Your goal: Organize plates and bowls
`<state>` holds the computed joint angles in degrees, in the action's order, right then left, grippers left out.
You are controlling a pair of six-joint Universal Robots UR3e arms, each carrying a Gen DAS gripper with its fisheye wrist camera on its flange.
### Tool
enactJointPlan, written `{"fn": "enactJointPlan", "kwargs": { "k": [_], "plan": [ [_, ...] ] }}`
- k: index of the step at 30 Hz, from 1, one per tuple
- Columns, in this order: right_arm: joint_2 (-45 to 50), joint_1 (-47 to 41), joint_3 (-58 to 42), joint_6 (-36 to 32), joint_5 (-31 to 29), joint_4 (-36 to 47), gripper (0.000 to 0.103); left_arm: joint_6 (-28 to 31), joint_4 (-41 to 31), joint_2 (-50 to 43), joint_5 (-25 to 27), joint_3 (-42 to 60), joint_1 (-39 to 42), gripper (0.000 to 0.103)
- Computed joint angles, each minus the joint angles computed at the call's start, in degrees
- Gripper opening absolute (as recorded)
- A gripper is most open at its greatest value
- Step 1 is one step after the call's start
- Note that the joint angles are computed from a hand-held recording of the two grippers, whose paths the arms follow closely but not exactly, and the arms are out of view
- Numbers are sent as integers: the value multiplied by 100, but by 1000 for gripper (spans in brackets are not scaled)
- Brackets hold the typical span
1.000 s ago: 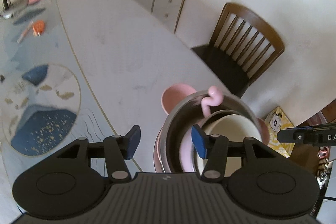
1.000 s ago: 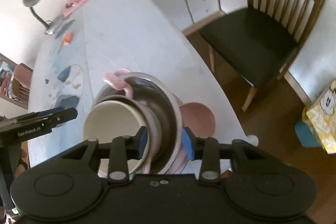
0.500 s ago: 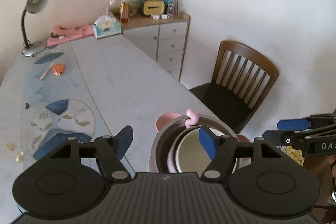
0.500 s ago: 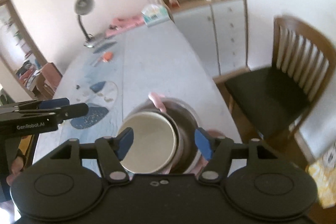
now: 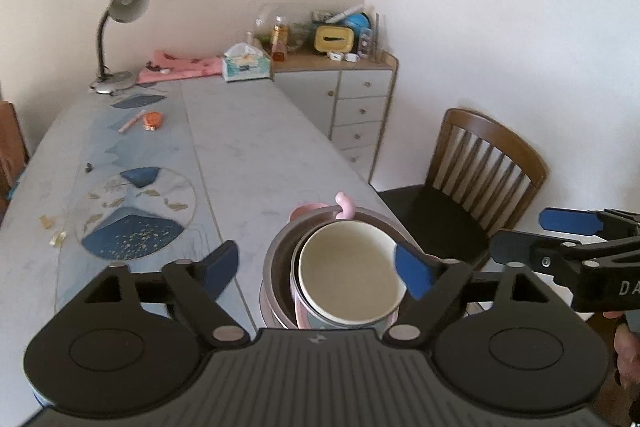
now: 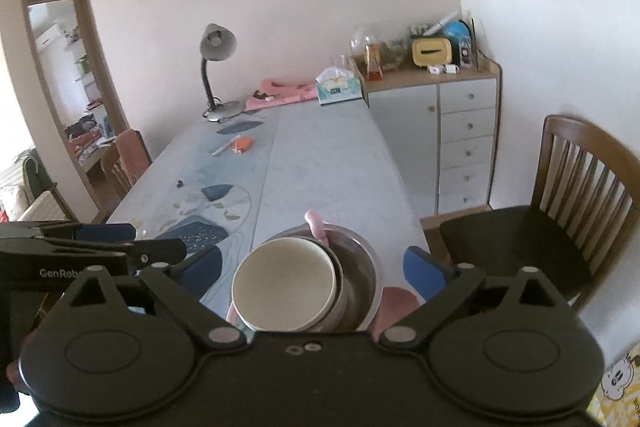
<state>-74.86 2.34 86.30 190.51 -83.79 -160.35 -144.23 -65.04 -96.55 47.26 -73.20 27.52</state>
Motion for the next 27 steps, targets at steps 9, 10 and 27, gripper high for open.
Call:
{"fn": "enactJointPlan", "kwargs": {
  "k": [9, 10, 27],
  "plan": [
    [-668, -156, 941, -49, 358, -274, 103, -358, 442, 1232, -54, -1396, 324, 103],
    [-744, -153, 1038, -42, 362, -301, 103, -367, 456, 1317, -35, -1487, 349, 103],
    [-1214, 2, 1568, 48, 157, -370, 103, -564, 95, 2415, 273, -2261, 726, 103]
  ]
}}
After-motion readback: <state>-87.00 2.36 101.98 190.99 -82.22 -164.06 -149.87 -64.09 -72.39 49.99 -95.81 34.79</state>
